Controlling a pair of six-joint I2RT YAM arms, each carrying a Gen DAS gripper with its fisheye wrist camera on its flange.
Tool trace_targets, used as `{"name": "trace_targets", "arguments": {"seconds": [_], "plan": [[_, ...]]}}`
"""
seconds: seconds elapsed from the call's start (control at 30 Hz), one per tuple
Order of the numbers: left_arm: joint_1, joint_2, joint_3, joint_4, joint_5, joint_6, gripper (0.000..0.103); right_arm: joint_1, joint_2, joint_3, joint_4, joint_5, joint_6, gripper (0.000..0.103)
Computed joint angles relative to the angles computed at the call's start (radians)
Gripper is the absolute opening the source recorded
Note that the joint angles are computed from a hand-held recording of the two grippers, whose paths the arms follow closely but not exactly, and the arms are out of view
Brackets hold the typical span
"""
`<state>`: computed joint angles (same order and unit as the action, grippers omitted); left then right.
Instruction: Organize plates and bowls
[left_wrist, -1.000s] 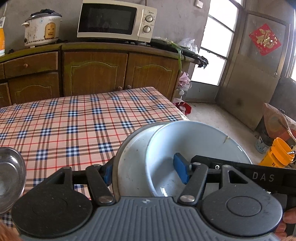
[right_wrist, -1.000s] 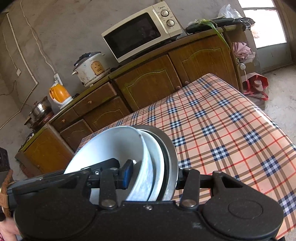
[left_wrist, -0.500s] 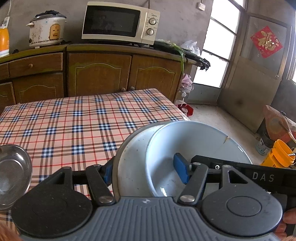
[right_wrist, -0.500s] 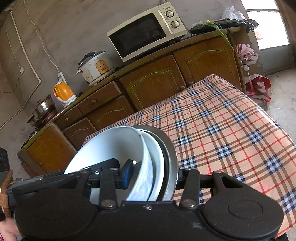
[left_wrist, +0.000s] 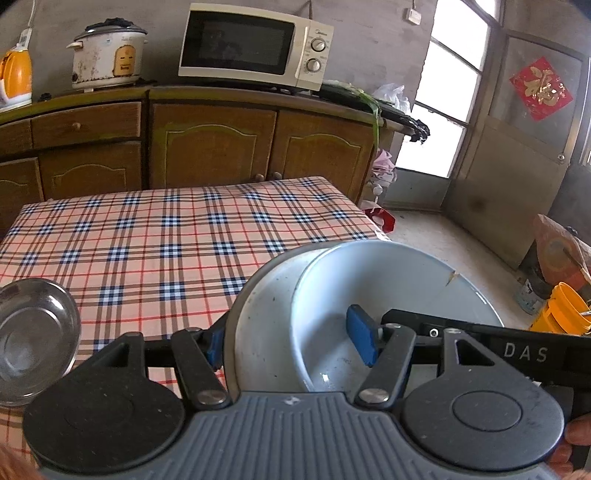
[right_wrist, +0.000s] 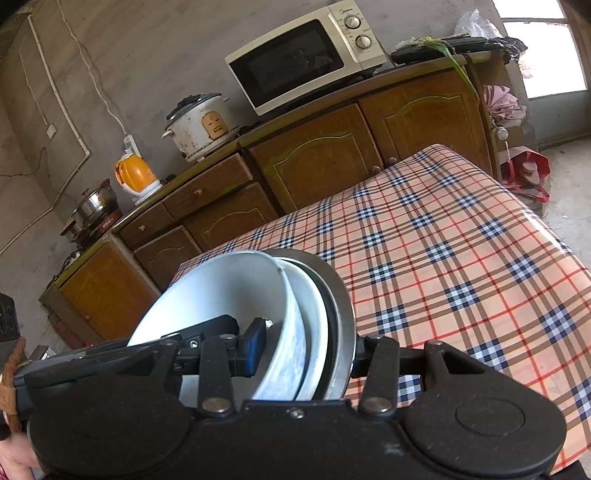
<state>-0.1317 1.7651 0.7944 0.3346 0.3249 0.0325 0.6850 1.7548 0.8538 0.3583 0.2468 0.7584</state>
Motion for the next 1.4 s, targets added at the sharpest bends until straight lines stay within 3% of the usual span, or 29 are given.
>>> {"name": "trace_targets", "arguments": {"seconds": [1.4], "plan": [[0.188, -0.119, -0.105, -0.026, 0.025, 0.025, 0.065, 0.112, 0.166, 0.25, -0.084, -0.042, -0.022, 0.052]]}}
